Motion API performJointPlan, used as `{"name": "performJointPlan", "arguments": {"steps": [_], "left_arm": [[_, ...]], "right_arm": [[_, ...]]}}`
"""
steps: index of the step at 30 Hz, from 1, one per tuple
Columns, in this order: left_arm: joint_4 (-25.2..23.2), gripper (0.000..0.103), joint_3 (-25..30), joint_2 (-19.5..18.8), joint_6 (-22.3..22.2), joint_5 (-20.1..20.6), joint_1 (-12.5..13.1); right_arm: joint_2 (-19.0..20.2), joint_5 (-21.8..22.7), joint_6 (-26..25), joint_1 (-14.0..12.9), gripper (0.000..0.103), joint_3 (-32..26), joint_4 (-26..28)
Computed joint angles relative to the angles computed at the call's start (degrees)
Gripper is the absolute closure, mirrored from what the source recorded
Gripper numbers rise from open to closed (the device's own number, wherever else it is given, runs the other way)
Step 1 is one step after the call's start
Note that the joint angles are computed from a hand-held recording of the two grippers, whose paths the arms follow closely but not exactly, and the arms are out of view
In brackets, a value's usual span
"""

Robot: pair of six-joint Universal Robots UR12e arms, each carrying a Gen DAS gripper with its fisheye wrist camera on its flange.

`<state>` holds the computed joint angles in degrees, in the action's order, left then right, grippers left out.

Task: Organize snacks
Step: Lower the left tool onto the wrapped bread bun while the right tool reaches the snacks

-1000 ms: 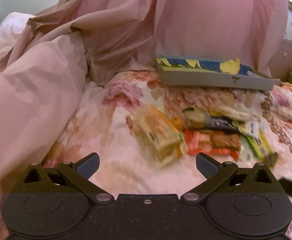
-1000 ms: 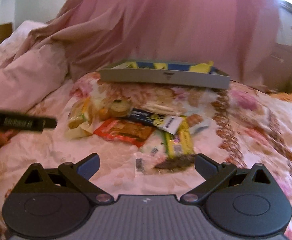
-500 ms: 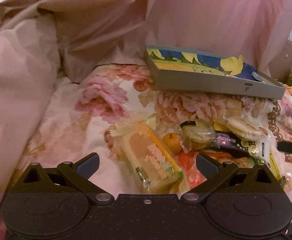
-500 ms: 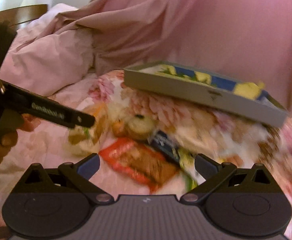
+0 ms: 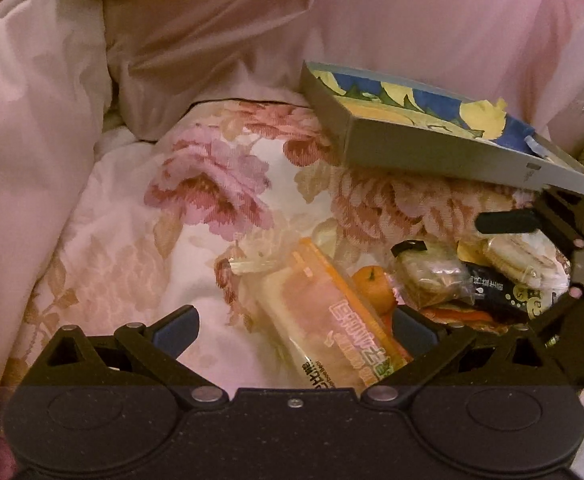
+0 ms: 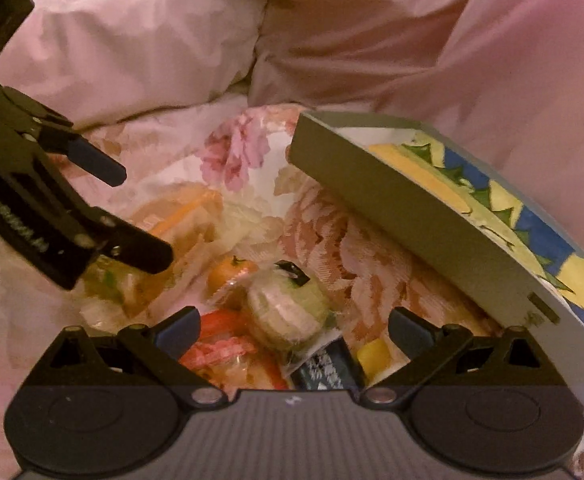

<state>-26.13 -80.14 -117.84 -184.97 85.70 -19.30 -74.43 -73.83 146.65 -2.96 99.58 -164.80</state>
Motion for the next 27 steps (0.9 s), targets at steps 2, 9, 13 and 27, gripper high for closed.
{"name": "performJointPlan", "arguments": {"steps": [2,9,13,27], "left_arm": [[-0.17,0.002,0.09,-0.06,-0.25,-0.25,0.07],[-1.78,0.006,0.74,-0.23,0.16,-1.48,-0.07],[-2.96,0.006,1.17,-0.34,0.29,-1.86,-0.35],[-5.16,0.037,1.46,-0.43,-3.20,-5.26,0.34]], "right_arm": [[0.54,-0.20,-1.62,0.08,0.004,-0.96,1.48],[2.18,-1.07,-4.25,0.48,0.011,-3.64,5.25],[2.36,-0.27,-2.63,0.36,0.015,-3.85,5.90],[1.33,1.62,4.07,-0.49,0.046,-2.69,6.42]]}}
